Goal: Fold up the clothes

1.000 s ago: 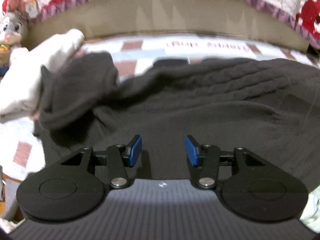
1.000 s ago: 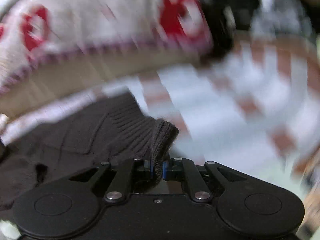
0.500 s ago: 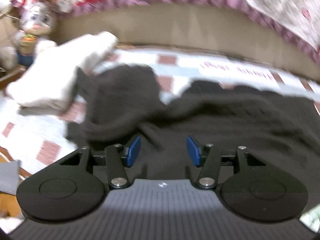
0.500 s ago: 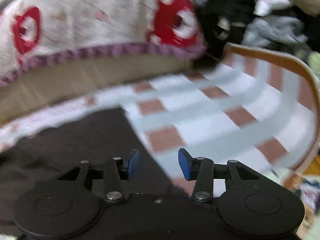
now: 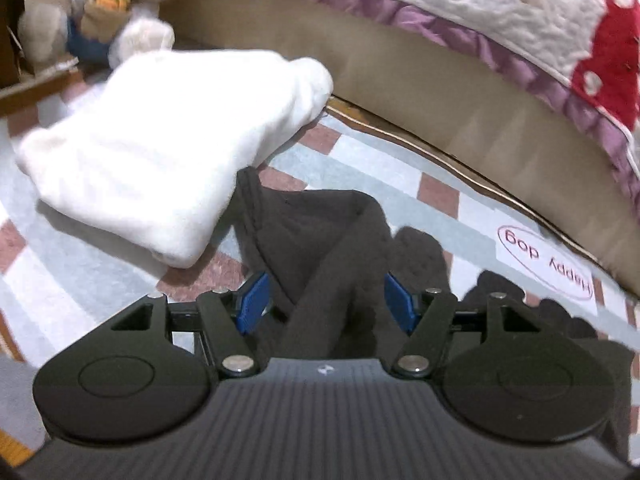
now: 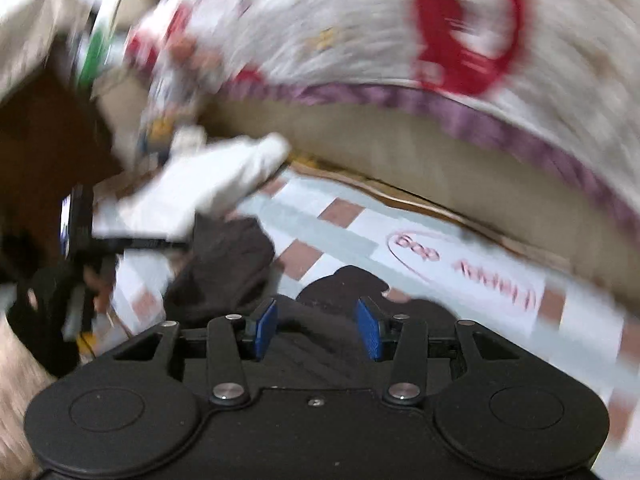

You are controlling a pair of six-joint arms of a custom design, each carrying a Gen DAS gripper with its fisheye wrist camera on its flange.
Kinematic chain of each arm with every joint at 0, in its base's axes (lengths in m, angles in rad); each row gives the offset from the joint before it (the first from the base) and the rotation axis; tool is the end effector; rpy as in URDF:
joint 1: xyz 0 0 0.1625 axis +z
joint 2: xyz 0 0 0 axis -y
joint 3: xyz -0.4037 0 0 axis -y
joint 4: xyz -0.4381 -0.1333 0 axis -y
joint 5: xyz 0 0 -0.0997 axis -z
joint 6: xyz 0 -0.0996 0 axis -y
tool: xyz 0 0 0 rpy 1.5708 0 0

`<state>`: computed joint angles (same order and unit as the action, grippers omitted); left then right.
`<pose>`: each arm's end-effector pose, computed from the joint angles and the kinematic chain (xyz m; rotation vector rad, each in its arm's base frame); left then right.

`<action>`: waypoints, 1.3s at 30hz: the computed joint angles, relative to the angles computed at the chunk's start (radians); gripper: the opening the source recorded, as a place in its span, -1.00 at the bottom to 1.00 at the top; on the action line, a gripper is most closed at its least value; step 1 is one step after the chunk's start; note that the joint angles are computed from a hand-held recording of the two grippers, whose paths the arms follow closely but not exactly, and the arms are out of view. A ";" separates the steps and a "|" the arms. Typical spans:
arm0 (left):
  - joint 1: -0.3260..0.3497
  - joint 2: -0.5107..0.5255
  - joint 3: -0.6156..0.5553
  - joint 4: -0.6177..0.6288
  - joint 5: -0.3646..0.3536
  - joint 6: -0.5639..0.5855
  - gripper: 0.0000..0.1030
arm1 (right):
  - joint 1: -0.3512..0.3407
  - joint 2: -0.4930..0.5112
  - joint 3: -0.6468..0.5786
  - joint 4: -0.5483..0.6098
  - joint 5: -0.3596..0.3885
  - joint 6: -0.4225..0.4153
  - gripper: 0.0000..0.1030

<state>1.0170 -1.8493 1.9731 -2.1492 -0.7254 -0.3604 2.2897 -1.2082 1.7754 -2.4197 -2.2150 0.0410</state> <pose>-0.0559 -0.4855 0.4810 -0.0168 2.4099 -0.9734 0.4706 -0.4262 0.2558 0.7393 -2.4624 0.6560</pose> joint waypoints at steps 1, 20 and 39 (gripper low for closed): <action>0.025 0.003 0.004 -0.027 -0.030 0.006 0.23 | 0.006 0.054 -0.065 0.066 -0.022 -0.025 -0.04; 0.229 0.036 0.098 -0.437 -0.384 0.157 -0.72 | -0.075 0.342 -0.338 0.429 0.063 -0.015 -0.20; 0.125 0.135 0.149 -0.712 -0.920 0.226 -1.00 | -0.110 0.287 -0.354 0.205 0.141 0.142 -0.30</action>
<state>1.1415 -1.7140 2.1219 -2.8611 -1.6457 -0.1339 2.1793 -0.9211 1.4212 -2.2146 -2.0743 0.1829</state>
